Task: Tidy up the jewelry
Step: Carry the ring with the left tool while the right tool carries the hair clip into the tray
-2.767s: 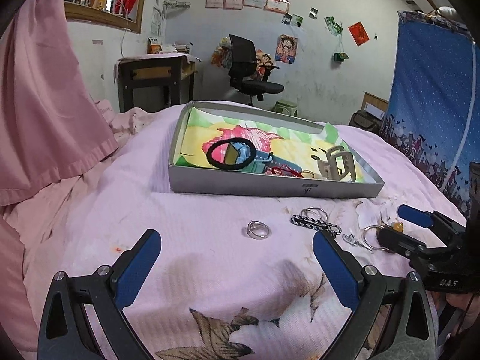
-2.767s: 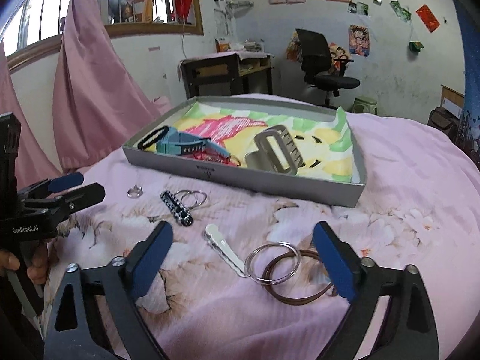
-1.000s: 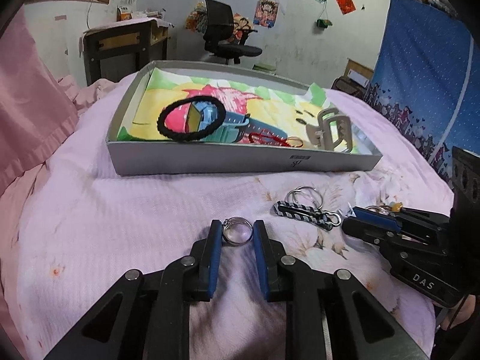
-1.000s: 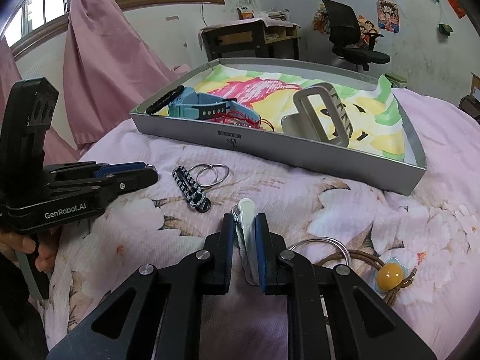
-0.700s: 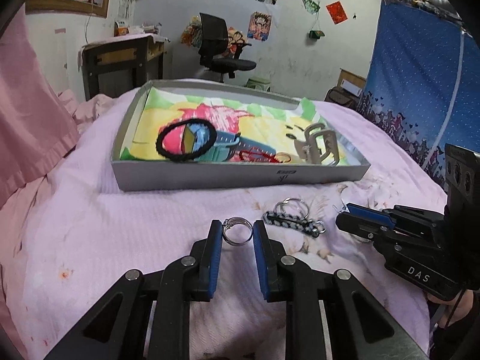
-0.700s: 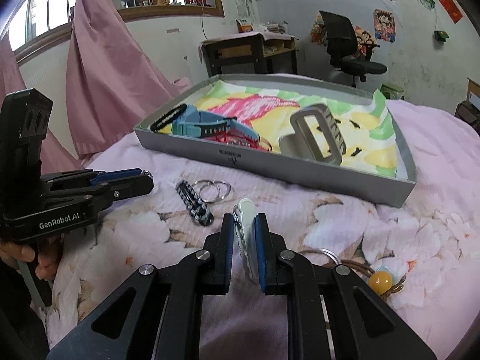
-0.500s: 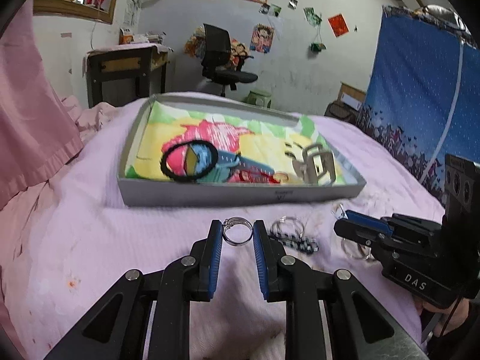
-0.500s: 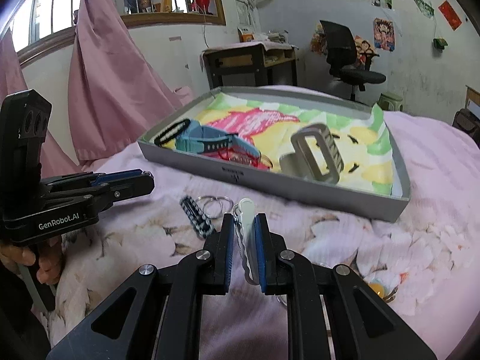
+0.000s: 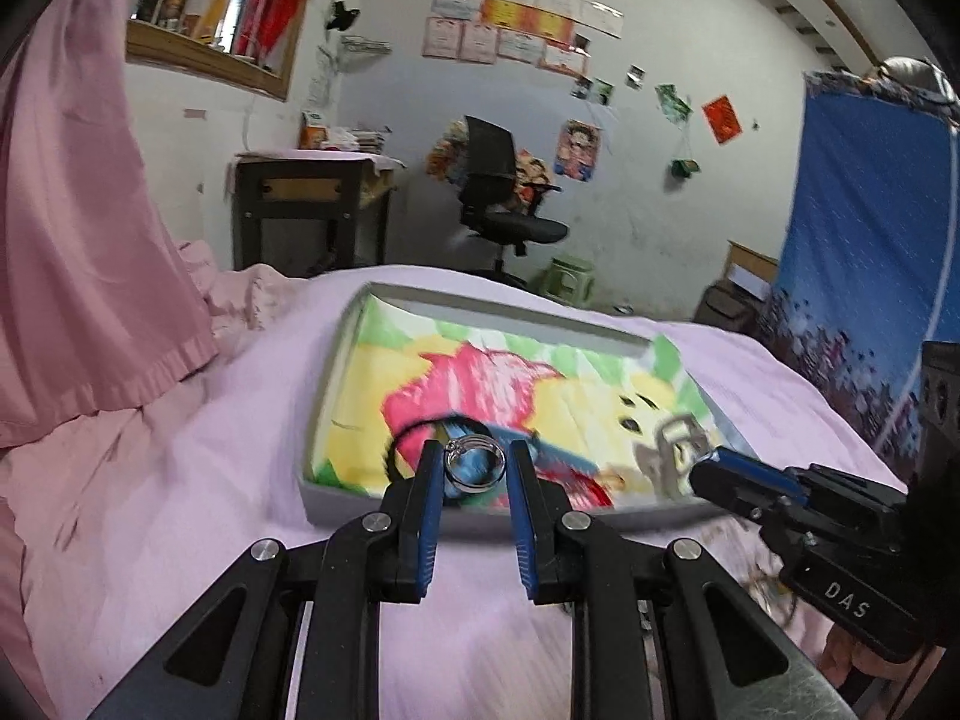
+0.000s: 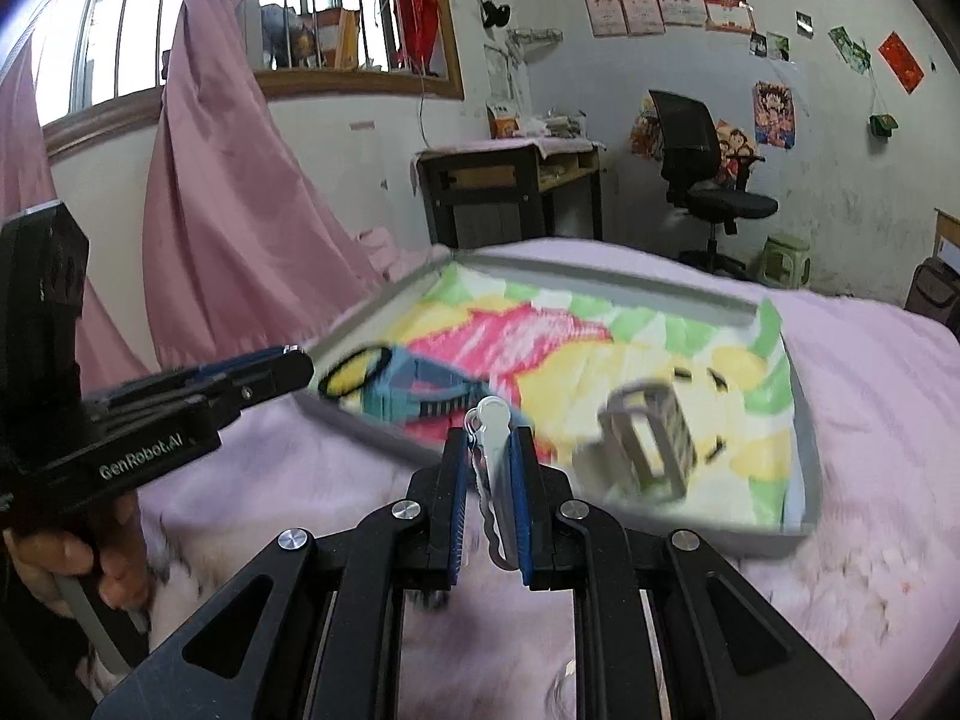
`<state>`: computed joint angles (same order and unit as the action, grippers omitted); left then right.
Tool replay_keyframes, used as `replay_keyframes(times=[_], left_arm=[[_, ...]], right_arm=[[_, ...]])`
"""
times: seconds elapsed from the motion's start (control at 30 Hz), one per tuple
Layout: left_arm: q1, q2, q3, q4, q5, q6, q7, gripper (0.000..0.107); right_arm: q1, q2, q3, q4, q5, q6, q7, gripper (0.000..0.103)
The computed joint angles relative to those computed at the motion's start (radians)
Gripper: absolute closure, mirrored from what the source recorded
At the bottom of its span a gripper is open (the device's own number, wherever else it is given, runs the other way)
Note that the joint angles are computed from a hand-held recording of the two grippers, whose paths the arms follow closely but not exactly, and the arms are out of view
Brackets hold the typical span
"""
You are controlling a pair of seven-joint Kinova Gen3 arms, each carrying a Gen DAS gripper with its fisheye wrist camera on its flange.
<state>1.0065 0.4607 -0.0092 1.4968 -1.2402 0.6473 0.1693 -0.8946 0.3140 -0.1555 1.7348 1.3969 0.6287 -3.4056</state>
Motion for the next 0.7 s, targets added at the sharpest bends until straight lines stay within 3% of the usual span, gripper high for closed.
replay_keyframes(times=[0.27, 0.53, 0.7], left_arm=[[-0.062, 0.016, -0.015, -0.023, 0.104, -0.034, -0.017, 0.087], [-0.122, 0.047, -0.004, -0.079, 0.308, -0.059, -0.199, 0.087], [-0.110, 0.053, -0.040, -0.087, 0.385, -0.080, -0.259, 0.087]], right_arm=[[0.011, 0.088, 0.040, -0.126, -0.008, -0.029, 0.106, 0.090], [-0.001, 0.161, 0.089, -0.218, -0.191, -0.052, 0.297, 0.090], [-0.006, 0.173, 0.118, -0.235, -0.292, -0.072, 0.381, 0.090]])
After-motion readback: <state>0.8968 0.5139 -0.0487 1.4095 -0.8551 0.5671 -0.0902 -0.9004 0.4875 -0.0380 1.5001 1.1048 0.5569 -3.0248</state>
